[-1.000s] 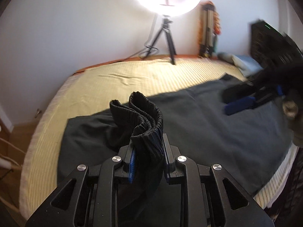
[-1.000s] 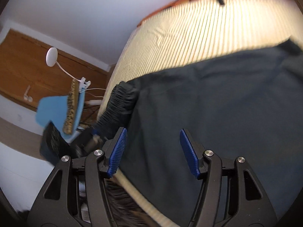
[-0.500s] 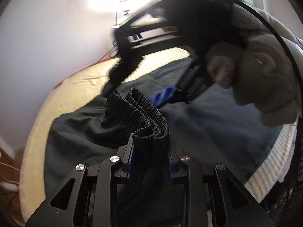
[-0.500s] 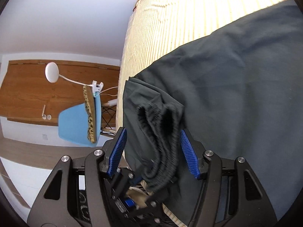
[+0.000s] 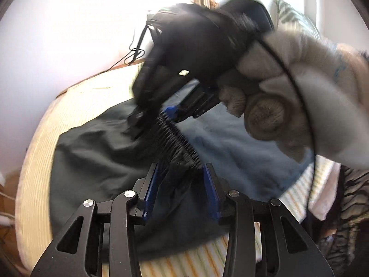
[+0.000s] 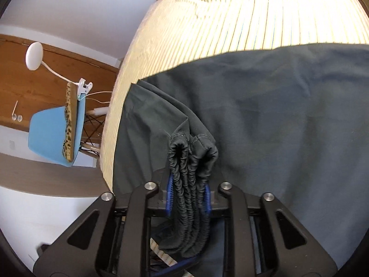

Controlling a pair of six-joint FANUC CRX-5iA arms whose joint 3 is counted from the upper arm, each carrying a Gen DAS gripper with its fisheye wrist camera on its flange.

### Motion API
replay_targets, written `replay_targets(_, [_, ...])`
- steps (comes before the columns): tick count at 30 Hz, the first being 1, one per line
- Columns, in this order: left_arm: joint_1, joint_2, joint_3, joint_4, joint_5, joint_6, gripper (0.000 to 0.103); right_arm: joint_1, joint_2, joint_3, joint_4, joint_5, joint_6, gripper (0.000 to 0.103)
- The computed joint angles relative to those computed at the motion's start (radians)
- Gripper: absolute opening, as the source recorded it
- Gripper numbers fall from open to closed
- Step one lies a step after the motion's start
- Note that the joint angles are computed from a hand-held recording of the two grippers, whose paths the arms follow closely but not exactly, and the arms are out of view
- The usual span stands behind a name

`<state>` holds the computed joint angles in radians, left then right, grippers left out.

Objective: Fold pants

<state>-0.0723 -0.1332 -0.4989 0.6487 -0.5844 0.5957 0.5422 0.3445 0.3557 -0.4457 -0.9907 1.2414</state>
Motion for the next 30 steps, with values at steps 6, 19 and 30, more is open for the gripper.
replay_targets(6, [0.116,-0.081,-0.022,0.124,-0.066,-0.021,0.05,-0.057,-0.077,-0.06,-0.071,0.02,0.073,0.019])
replay_targets(19, [0.11,0.017,0.065,-0.003,-0.004,0.182,0.05,-0.124,-0.27,-0.228,0.074,-0.011,0.029,0.019])
replay_targets(30, [-0.046,0.101,0.137,-0.04,-0.006,0.181,0.05,-0.225,-0.434,-0.382,0.177,-0.022,-0.025,0.019])
